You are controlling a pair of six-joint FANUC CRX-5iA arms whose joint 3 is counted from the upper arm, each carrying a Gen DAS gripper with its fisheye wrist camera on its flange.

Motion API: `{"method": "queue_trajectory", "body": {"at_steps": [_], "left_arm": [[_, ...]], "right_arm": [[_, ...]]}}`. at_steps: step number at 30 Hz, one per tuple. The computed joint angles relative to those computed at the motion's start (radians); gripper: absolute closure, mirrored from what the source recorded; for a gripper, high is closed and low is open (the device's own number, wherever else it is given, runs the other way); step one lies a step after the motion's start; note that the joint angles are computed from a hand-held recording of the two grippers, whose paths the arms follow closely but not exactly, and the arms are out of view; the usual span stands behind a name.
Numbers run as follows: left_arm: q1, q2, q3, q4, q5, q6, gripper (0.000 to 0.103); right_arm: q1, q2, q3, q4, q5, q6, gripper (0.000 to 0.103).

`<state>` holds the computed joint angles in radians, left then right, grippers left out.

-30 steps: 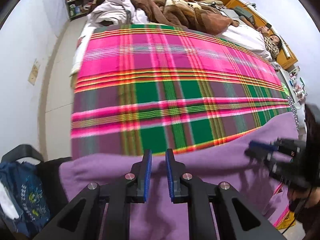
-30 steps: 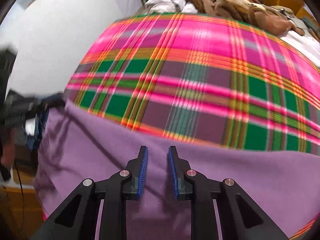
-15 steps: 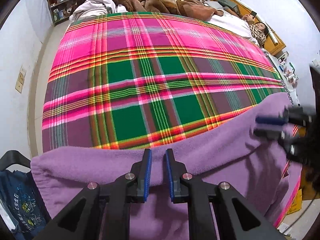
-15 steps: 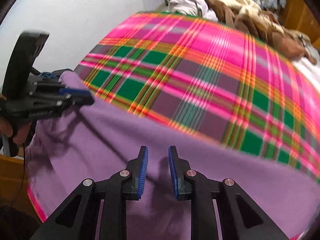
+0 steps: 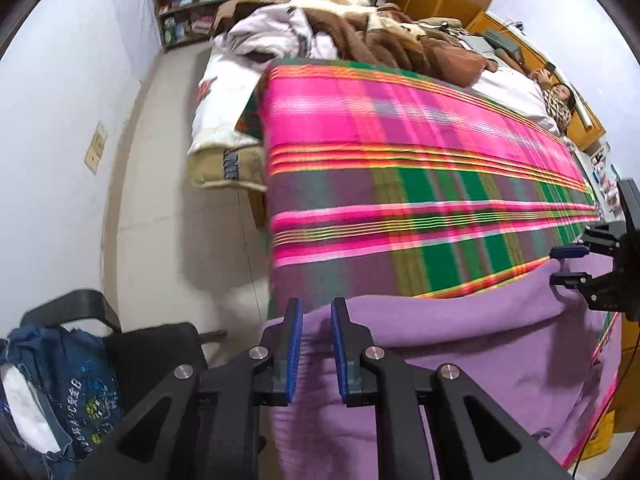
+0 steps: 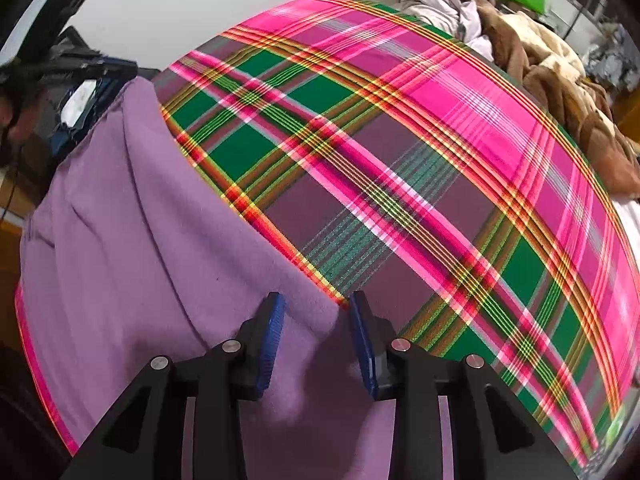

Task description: Fold clothes

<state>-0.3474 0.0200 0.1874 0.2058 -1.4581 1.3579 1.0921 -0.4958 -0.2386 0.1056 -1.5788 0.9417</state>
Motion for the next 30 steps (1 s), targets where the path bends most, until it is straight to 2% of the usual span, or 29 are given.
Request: {"method": "queue_trajectory", "body": {"at_steps": [8, 12, 15, 18, 21, 25, 27, 29, 30], "left_arm": [[0.047, 0.026, -0.019, 0.058, -0.032, -0.030, 0.088], [0.068, 0.032, -0.024, 0.080, -0.048, -0.050, 0.085], [0.081, 0.035, -0.011, 0.075, -0.062, -0.079, 0.084], [0.119, 0.041, -0.043, 0.150, -0.075, -0.098, 0.075], [0.133, 0.053, -0.076, 0.206, -0.086, -0.115, 0.073], [0.146, 0.060, -0.112, 0.254, -0.076, -0.088, 0.065], [0.152, 0.060, -0.131, 0.278, -0.071, -0.075, 0.065], [0.144, 0.051, -0.134, 0.274, -0.063, -0.074, 0.077], [0.137, 0.046, -0.131, 0.267, -0.059, -0.076, 0.078]], "right_arm": [[-0.020, 0.021, 0.021, -0.023, -0.021, 0.021, 0.071], [-0.022, 0.028, 0.029, -0.030, -0.030, 0.024, 0.082], [-0.027, 0.029, 0.031, -0.035, -0.036, 0.025, 0.083], [-0.034, 0.031, 0.032, -0.039, -0.033, 0.022, 0.083], [-0.043, 0.032, 0.033, -0.045, -0.030, 0.023, 0.083], [-0.048, 0.035, 0.035, -0.049, -0.031, 0.023, 0.083], [-0.047, 0.038, 0.037, -0.047, -0.033, 0.021, 0.083], [-0.038, 0.044, 0.040, -0.038, -0.040, 0.014, 0.088], [-0.032, 0.047, 0.042, -0.033, -0.044, 0.011, 0.093]]}}
